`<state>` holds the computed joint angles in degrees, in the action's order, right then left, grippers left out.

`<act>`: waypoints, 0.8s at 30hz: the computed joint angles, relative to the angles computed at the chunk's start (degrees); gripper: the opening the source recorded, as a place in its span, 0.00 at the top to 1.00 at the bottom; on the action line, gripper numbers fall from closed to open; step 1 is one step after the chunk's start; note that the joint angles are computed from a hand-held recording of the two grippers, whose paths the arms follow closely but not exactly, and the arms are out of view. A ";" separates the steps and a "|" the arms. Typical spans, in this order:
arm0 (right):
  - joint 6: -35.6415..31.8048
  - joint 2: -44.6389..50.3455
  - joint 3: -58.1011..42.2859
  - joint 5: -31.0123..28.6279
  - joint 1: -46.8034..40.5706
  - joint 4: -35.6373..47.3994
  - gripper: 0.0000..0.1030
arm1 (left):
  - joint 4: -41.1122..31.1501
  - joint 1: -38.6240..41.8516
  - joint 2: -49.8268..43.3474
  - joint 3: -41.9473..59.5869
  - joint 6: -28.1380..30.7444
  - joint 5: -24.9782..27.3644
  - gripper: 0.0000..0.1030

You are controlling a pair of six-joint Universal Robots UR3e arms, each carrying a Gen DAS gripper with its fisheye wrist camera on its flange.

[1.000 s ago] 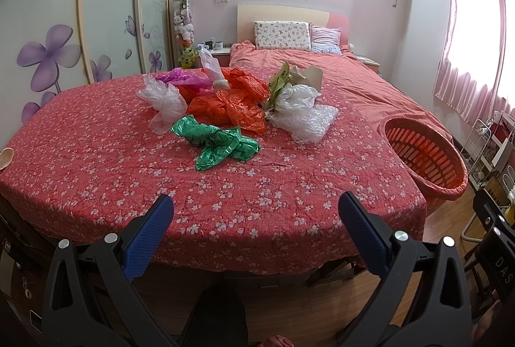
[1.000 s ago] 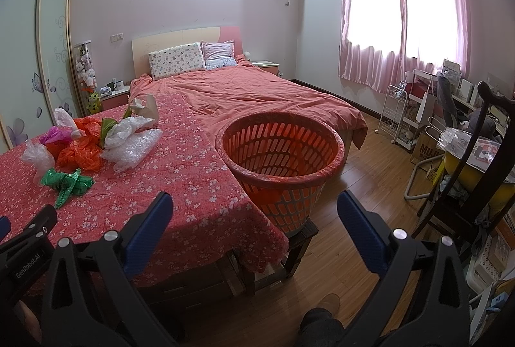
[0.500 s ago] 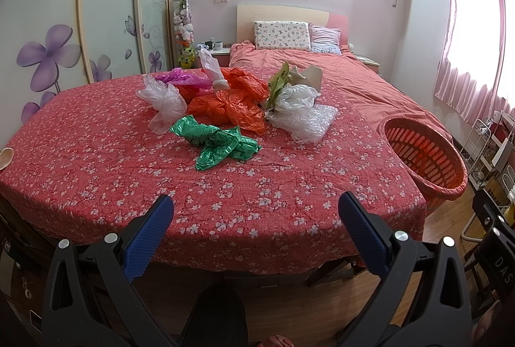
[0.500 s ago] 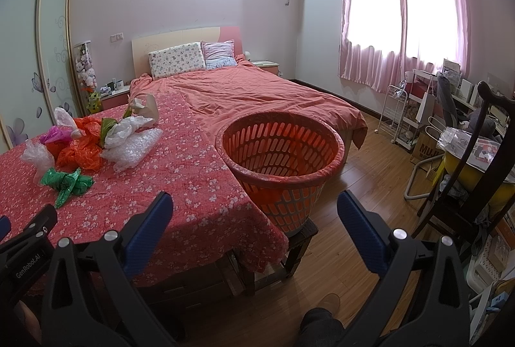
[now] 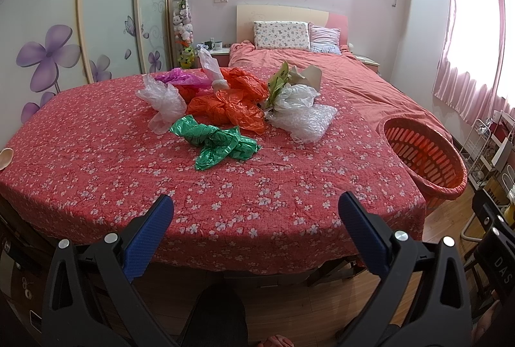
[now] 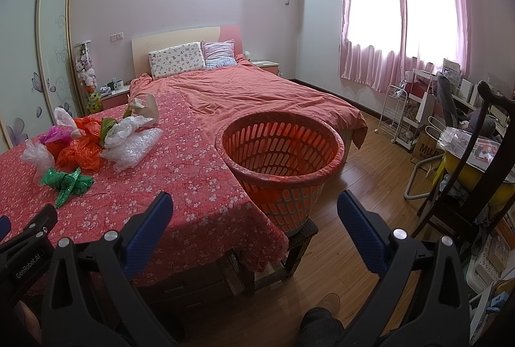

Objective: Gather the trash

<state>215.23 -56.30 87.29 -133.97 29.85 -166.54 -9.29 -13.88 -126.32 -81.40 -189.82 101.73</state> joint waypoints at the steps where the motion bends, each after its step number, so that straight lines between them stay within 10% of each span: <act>1: 0.03 -0.03 0.02 0.02 0.00 -0.01 0.04 | 0.00 0.00 0.00 0.00 0.00 0.00 0.02; 24: -0.28 0.63 -0.76 0.56 -0.37 0.02 0.04 | -0.22 -0.05 -0.18 0.27 -0.04 0.48 0.02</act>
